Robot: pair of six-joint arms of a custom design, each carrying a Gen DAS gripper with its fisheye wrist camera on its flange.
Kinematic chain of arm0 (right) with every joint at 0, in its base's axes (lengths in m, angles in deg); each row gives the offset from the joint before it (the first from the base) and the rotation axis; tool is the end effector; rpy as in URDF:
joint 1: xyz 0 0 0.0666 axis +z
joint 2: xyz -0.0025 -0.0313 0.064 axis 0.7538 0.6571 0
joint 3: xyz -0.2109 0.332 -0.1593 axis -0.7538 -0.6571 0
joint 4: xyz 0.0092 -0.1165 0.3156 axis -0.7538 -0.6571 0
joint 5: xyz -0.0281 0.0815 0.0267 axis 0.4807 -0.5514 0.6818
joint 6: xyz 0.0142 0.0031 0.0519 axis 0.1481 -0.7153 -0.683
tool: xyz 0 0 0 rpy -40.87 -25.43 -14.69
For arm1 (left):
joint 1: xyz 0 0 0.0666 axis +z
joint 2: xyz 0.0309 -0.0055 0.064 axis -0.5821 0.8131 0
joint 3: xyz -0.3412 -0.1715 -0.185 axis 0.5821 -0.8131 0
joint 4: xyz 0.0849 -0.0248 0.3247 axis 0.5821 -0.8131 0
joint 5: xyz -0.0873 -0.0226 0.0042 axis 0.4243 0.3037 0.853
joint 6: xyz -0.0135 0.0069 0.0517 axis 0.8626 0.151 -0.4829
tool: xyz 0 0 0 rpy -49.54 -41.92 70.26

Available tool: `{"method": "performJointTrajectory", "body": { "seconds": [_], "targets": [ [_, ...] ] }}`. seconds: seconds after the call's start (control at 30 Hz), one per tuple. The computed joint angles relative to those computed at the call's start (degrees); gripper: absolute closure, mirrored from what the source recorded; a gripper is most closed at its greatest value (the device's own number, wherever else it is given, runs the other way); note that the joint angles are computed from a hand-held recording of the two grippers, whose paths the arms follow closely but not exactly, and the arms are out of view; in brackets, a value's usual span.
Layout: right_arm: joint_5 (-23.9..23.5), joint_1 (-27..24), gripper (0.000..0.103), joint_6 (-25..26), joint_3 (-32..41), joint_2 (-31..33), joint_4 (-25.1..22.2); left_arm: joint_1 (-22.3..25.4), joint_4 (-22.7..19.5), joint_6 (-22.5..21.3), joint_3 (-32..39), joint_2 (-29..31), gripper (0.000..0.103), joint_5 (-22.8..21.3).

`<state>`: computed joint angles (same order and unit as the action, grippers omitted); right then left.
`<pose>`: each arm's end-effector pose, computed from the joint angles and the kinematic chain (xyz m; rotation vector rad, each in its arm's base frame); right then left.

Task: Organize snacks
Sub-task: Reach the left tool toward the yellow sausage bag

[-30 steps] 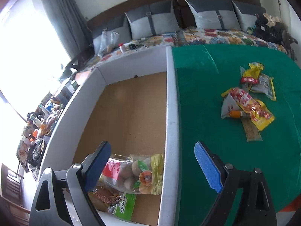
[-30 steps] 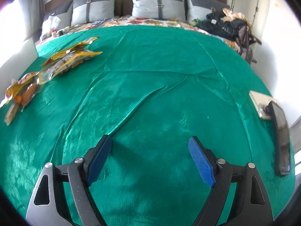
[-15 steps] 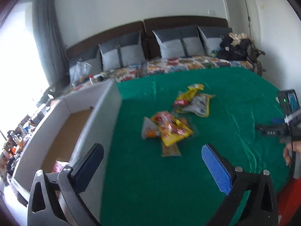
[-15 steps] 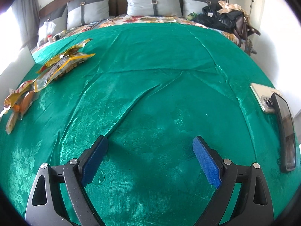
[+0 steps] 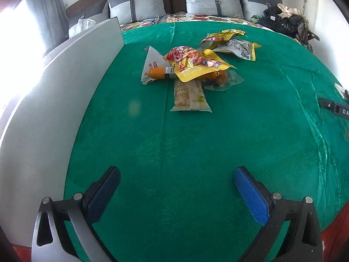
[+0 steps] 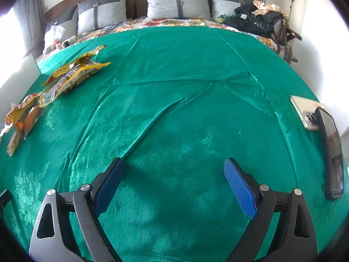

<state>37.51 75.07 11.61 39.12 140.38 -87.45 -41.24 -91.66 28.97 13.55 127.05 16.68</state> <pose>0.5179 0.2424 0.2581 0.0072 2.4854 -0.0213 0.4358 -0.0400 0.2722 0.0491 2.5529 0.0755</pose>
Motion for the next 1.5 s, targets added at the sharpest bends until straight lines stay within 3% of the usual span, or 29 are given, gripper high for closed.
{"method": "performJointTrajectory", "body": {
  "seconds": [0.2, 0.53, 0.83, 1.0, 1.13, 1.27, 1.5],
  "targets": [
    [-0.01, -0.02, 0.009, -0.01, 0.02, -0.01, -0.06, 1.3, 0.16, 2.61, -0.26, 0.42, 0.0, 3.72],
    [-0.04, -0.02, 0.008, -0.02, 0.03, -0.02, -0.07, 1.55, 3.99, 0.91, -1.85, 0.15, 0.0, 3.91],
    [-0.03, -0.01, 0.008, -0.05, 0.02, -0.02, -0.07, 1.99, 1.37, -0.34, -0.32, 0.54, 0.0, 5.26],
    [-0.05, -0.02, 0.008, -0.05, 0.02, -0.03, -0.08, 2.48, -5.85, -0.48, 3.37, 1.27, 0.0, 6.76],
    [-0.05, -0.02, 0.008, -0.05, 0.01, -0.05, -0.09, 2.66, -5.99, -0.65, 5.68, -0.01, 0.0, 8.48],
    [-0.06, -0.03, 0.008, -0.05, 0.02, -0.04, -0.09, 2.41, -9.41, -1.41, 15.02, 2.36, 0.0, 8.59],
    [-0.06, -0.03, 0.008, -0.06, -0.01, -0.07, -0.1, 1.57, -28.39, -1.26, 39.31, 17.3, 0.0, 5.11]
  ]
}}
